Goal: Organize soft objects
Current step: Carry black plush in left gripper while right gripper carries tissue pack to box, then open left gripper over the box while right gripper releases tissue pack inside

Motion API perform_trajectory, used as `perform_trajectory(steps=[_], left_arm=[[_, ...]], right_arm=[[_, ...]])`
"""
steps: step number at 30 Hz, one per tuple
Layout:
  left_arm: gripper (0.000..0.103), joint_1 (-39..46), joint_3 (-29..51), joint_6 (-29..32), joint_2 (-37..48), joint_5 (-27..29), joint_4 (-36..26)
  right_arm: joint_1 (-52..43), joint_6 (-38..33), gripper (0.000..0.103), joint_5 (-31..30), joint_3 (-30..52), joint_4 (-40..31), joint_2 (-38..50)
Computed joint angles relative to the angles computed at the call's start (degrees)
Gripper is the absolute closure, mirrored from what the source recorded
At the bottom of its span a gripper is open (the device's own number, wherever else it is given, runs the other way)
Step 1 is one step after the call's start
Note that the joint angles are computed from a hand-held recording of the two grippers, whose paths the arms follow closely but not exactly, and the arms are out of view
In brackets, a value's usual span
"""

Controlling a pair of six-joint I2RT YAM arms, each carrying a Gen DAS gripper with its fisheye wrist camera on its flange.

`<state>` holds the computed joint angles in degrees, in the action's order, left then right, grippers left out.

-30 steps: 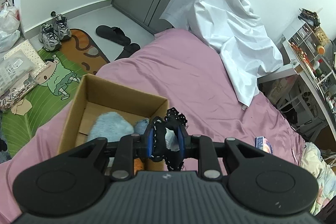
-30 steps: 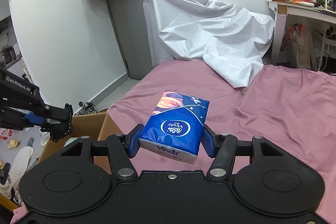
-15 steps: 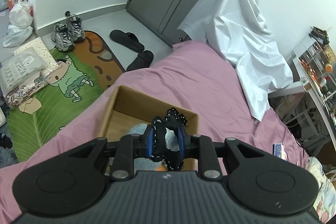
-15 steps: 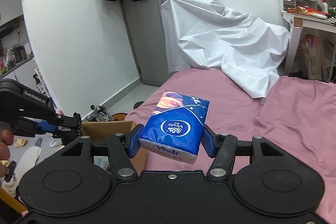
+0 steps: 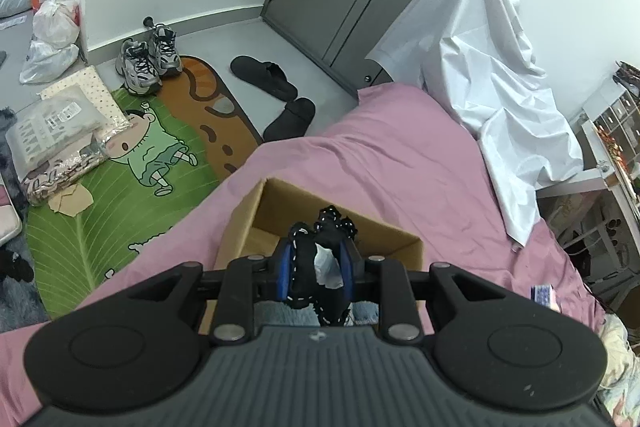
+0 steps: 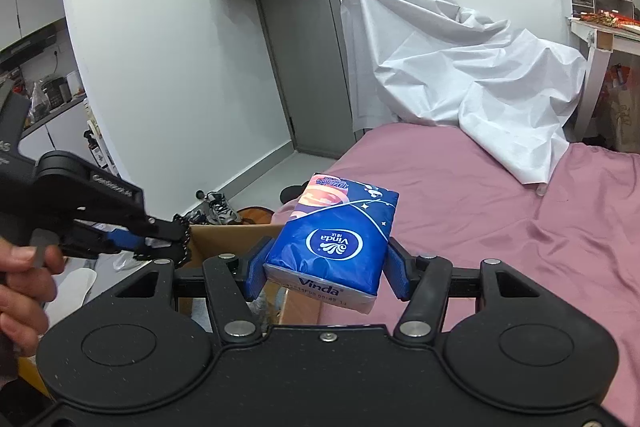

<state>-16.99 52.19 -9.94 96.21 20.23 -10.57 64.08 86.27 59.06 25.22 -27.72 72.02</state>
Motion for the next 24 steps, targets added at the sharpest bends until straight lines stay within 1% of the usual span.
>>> perform_trajectory(steps=[3,6,7,11,17,19,24], left_arm=[[0.079,-0.29,1.35,-0.47,1.46,-0.36,0.36],[0.075,-0.56,1.31,-0.78,1.62,-0.77,0.81],[0.072,-0.52,1.41,-0.85,1.69,-0.75,0.53],[0.071,-0.28,1.31,-0.92,1.37,-0.93,-0.32],[0.061,0.13,1.44,-1.19,0.22,-1.10,-1.23],[0.055,0.20,1.46,-1.39,-0.31,-1.26,-1.28],[0.049,0.45,1.53,-1.45,-0.95,-1.43,-1.12]], right_arm=[[-0.94,-1.81,0.047,-0.57,-0.02,2.24,0.33],[-1.59,-3.87,0.047,-0.86,-0.06,4.42,0.42],[-1.88,-4.90,0.047,-1.04,-0.23,5.52,0.29],[-3.39,-9.69,0.047,-2.36,-1.06,10.46,-0.21],[-8.64,-22.07,0.046,-8.04,-2.16,22.75,-0.50],[-10.69,-25.57,0.046,-10.32,-1.88,26.27,0.43],[-14.36,-30.65,0.046,-14.89,-1.06,31.86,2.75]])
